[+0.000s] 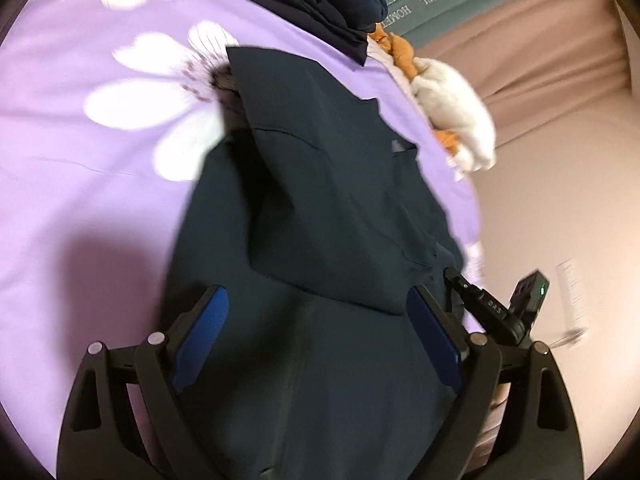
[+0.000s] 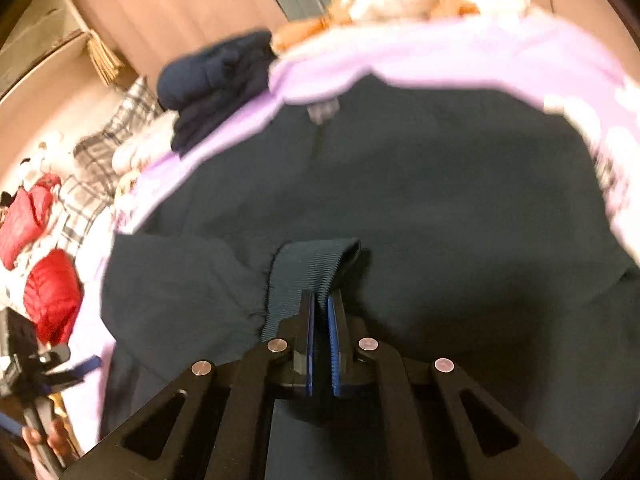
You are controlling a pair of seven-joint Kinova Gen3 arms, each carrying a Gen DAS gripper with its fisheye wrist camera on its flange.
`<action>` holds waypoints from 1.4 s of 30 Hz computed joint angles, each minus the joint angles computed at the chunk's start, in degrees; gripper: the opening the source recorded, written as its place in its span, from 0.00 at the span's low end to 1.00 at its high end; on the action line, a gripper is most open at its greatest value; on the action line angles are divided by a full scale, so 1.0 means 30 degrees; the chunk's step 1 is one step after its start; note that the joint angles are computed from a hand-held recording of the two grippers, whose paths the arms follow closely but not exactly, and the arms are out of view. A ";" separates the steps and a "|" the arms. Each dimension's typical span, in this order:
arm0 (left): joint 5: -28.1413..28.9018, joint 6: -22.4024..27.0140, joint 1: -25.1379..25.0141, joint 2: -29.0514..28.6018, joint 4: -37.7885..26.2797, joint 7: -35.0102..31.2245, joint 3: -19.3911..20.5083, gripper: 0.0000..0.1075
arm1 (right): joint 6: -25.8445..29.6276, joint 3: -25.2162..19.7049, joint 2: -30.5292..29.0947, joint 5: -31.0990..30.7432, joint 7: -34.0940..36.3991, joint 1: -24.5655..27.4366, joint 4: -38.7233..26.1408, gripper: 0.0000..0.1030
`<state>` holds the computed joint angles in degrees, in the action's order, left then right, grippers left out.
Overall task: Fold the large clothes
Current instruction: 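Move the right gripper to the laid cuff and grasp it, then lift the cuff with the right gripper, fold it back, and release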
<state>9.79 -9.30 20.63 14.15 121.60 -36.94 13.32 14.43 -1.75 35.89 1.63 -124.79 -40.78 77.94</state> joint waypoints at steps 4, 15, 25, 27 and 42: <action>-0.3046 -0.3107 -0.3307 0.1221 0.0346 0.2966 0.3055 0.84 | -0.2158 0.3120 -0.1746 0.0376 -0.2430 -0.1592 0.1699 0.07; -0.6314 -0.2396 -0.4556 0.3768 -0.2505 0.6046 0.3042 0.84 | 0.5346 0.6696 0.1657 0.0338 -0.4426 -0.2453 -0.2092 0.07; -0.5209 -0.4667 -0.5115 0.4683 -0.2661 0.6291 0.2641 0.71 | 0.4149 0.1730 0.0245 0.3260 -0.5110 0.0592 -0.0936 0.03; -0.5446 -0.5386 -0.5190 0.4750 -0.2268 0.6804 0.2600 0.68 | 0.5215 0.0835 0.0650 0.4004 -0.5360 0.1053 -0.1752 0.03; -0.6293 -0.4688 -0.5297 0.4643 -0.2168 0.7426 0.2131 0.68 | -0.1378 -0.8111 0.1085 -0.0197 -0.2203 0.8767 0.1704 0.49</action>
